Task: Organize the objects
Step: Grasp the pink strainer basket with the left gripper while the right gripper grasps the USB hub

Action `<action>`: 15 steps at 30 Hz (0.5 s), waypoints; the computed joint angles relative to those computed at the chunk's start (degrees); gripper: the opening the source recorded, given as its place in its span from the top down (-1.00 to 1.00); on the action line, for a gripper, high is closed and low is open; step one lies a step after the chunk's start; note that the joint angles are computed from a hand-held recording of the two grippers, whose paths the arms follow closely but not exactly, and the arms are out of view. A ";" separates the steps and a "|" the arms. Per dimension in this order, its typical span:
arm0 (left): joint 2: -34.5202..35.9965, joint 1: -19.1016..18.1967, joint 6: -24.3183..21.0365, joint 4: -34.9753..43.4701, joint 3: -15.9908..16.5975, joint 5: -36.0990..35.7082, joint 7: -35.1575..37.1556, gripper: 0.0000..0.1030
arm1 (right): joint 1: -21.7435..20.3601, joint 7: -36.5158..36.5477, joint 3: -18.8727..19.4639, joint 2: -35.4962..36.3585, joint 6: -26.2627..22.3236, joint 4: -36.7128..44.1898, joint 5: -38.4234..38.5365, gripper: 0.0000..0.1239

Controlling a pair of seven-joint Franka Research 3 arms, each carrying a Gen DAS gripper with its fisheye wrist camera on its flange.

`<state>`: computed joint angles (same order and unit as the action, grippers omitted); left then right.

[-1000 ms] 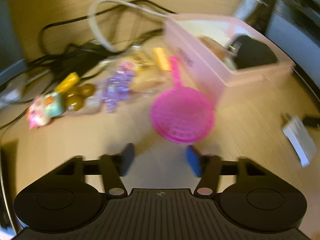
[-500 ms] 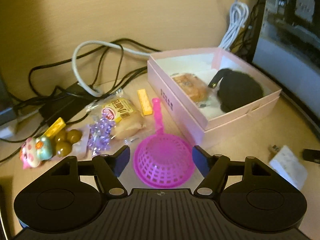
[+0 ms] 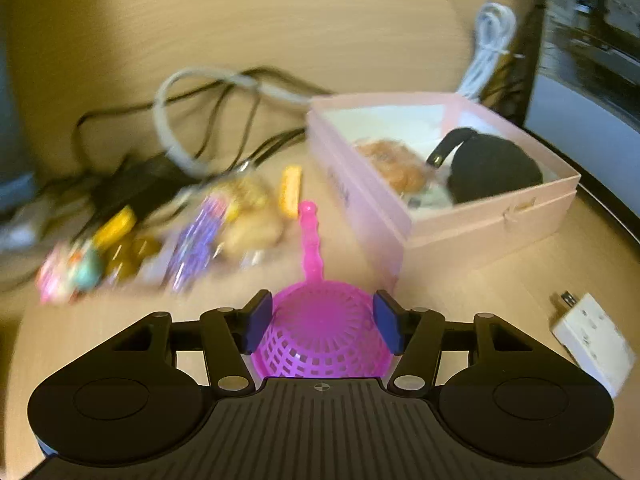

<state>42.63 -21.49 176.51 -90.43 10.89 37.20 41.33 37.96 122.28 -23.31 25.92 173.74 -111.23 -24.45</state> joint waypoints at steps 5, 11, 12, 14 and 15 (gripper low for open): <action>-9.20 -7.75 -0.07 -12.68 5.89 3.37 -10.31 -0.17 | -11.10 -12.52 12.39 0.85 3.91 1.36 6.72 -0.66; -15.48 -10.57 -5.29 -20.59 5.31 10.28 -17.33 -0.17 | -26.65 -27.26 31.80 3.52 3.96 3.88 17.22 -0.66; -16.07 -11.00 -5.88 -21.23 5.55 11.52 -19.50 -0.17 | -28.01 -29.12 33.77 4.44 3.21 4.81 18.43 -0.66; -17.07 -10.44 -6.96 -22.11 4.62 12.74 -22.16 -0.17 | -26.52 -30.15 32.70 5.61 2.96 6.19 19.29 -0.66; -17.56 -9.75 -7.51 -22.46 3.76 12.97 -22.72 -0.17 | -25.61 -30.33 31.86 5.82 3.27 6.44 19.81 -0.66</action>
<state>25.08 -31.24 169.00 -112.89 14.65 50.17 18.62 12.35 91.95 8.56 31.74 177.01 -104.79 -4.64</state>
